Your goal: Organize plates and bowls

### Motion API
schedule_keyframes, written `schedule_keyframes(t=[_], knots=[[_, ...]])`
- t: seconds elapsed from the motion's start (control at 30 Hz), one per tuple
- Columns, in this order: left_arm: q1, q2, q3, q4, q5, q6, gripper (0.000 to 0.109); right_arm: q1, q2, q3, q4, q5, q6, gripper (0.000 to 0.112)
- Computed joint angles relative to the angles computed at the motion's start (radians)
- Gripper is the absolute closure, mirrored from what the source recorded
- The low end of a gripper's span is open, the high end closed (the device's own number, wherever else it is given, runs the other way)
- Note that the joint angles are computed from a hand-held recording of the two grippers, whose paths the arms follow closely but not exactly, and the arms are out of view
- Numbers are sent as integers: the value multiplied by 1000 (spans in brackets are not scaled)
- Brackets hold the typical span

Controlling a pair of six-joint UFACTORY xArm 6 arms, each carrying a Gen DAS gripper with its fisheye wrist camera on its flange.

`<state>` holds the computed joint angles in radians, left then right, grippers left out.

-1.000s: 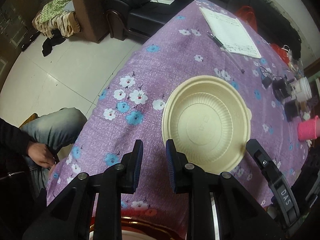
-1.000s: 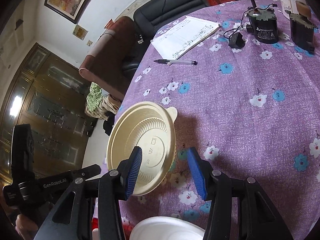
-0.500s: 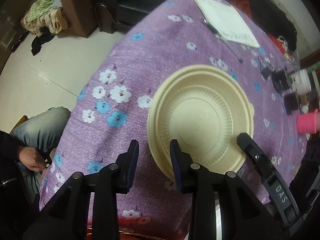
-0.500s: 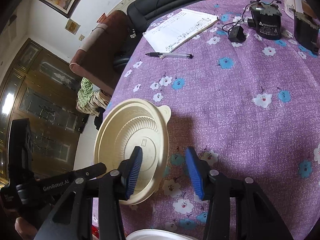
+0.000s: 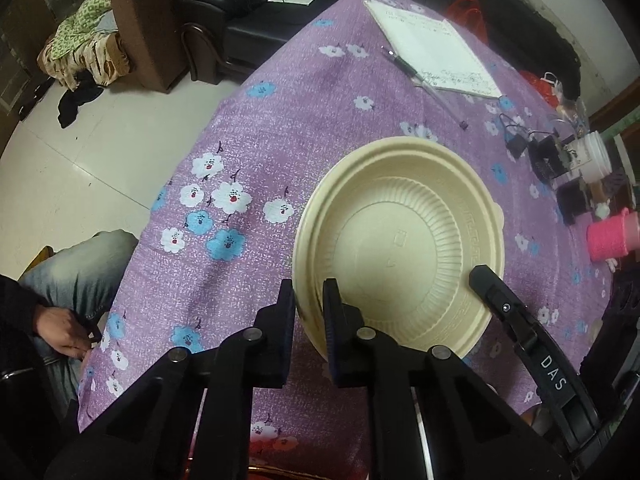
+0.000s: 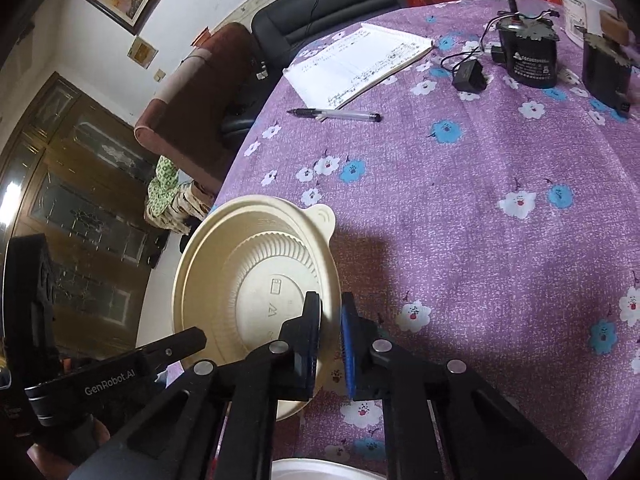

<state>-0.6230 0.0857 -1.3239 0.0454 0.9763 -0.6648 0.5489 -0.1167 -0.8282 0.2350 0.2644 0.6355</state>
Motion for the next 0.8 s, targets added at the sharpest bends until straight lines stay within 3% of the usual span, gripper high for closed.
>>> schedule_keyframes(t=[0.07,0.47,0.8], knots=[[-5,-12,5,9,-2,2,97,3,-16,11,2,-6,4,103],[-38,-180,111,43,-36,-21,97,35,-195,75,-278,28,252,103],[-93,-476,313,118,-30,-101,97,165,-383,116,-511,92,478,103]])
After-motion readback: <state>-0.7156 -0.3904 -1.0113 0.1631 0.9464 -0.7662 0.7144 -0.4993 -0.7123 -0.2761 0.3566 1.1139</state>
